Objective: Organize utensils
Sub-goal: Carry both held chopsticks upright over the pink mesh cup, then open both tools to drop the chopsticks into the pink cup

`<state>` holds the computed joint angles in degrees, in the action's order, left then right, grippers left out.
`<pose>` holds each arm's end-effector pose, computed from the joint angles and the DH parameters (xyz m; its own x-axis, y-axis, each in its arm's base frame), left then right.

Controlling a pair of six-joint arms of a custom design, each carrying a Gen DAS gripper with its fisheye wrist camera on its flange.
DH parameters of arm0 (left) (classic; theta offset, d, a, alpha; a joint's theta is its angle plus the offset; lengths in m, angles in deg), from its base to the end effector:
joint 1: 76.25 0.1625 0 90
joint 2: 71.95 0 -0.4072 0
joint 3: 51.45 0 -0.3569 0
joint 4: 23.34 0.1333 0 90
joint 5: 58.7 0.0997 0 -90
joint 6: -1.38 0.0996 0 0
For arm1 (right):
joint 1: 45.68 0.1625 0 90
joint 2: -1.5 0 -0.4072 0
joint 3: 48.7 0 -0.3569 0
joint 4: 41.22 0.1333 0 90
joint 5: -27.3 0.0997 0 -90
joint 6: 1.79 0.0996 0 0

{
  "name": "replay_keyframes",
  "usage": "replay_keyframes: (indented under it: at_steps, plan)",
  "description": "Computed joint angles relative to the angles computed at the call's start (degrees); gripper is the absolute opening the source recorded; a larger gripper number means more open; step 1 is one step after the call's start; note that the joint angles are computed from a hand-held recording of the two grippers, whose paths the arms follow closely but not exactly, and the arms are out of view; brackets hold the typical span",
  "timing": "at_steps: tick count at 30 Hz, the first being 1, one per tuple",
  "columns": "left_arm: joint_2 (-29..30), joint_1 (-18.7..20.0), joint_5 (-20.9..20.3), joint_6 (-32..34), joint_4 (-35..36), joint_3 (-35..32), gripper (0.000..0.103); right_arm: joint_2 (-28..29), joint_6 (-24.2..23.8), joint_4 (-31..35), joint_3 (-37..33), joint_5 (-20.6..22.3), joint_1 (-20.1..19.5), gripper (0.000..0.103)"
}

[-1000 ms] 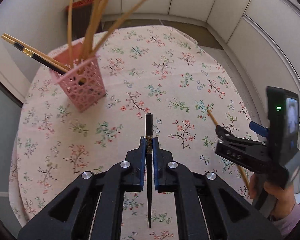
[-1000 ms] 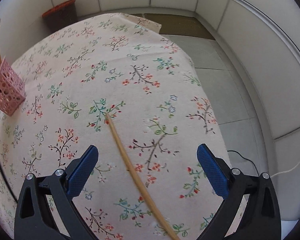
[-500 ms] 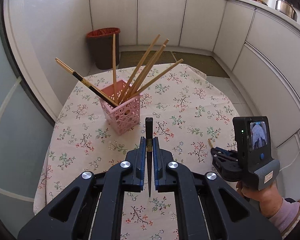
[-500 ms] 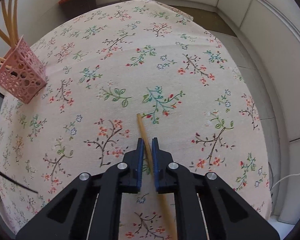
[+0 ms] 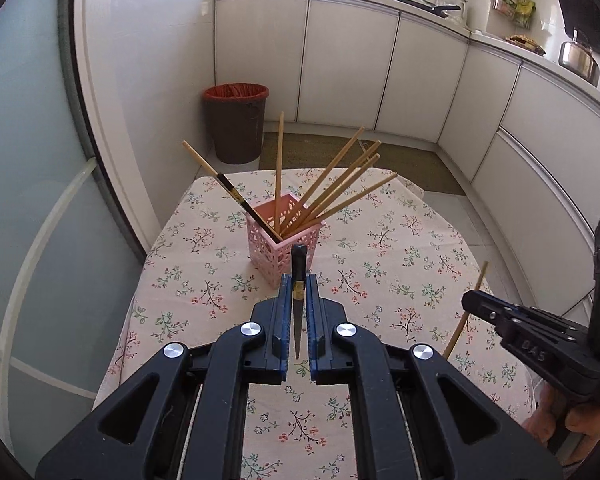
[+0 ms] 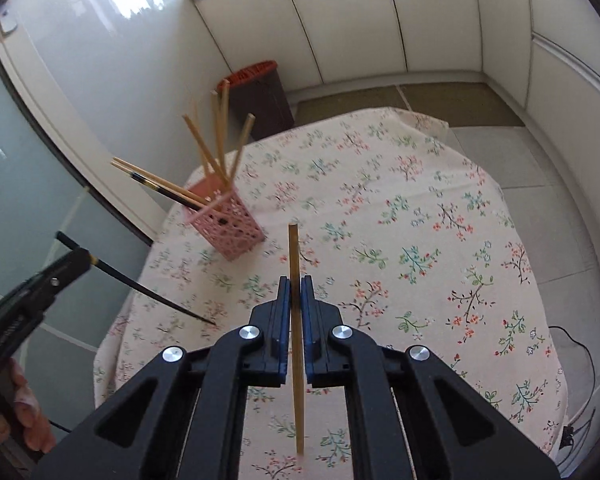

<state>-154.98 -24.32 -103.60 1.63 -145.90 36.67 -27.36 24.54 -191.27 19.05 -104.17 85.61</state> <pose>-0.1637 -0.5396 0.5186 -0.7548 0.1811 -0.6305 0.5504 0.6977 -0.4585 0.5484 -0.5224 0.1014 -0.9189 0.0286 0.3934 -0.2319 0.7677 -0.5974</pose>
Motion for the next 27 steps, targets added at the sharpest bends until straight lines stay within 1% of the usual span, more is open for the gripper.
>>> replay_keyframes:
  at_steps: [4, 7, 11, 16, 21, 27]
  plan:
    - [-0.26, -0.11, 0.19, 0.42, -2.06, -1.66, 0.006, 0.69, -3.27, -1.67, -3.78, 0.42, 1.96, 0.006]
    - [0.49, -0.13, 0.16, 0.64, -3.46, -4.49, 0.006, 1.66, -5.85, -1.31, -8.18, 1.58, 2.85, 0.006]
    - [2.72, -0.19, 0.51, 1.54, -3.98, -9.06, 0.006, 3.46, -9.08, -1.62, -14.51, 2.86, 3.76, 0.006]
    - [6.97, -0.36, 0.89, 3.71, -4.47, -15.56, 0.006, 7.14, -13.54, -0.79, -24.32, 3.90, 4.07, 0.006]
    - [11.45, -0.13, 1.20, 5.60, -5.92, -20.09, 0.006, 10.30, -15.78, 1.27, -31.80, 4.39, 3.65, 0.006]
    - [16.44, 1.81, 1.20, 6.83, -7.13, -23.57, 0.006, 12.01, -16.11, 2.37, -34.93, 4.51, 2.55, 0.006]
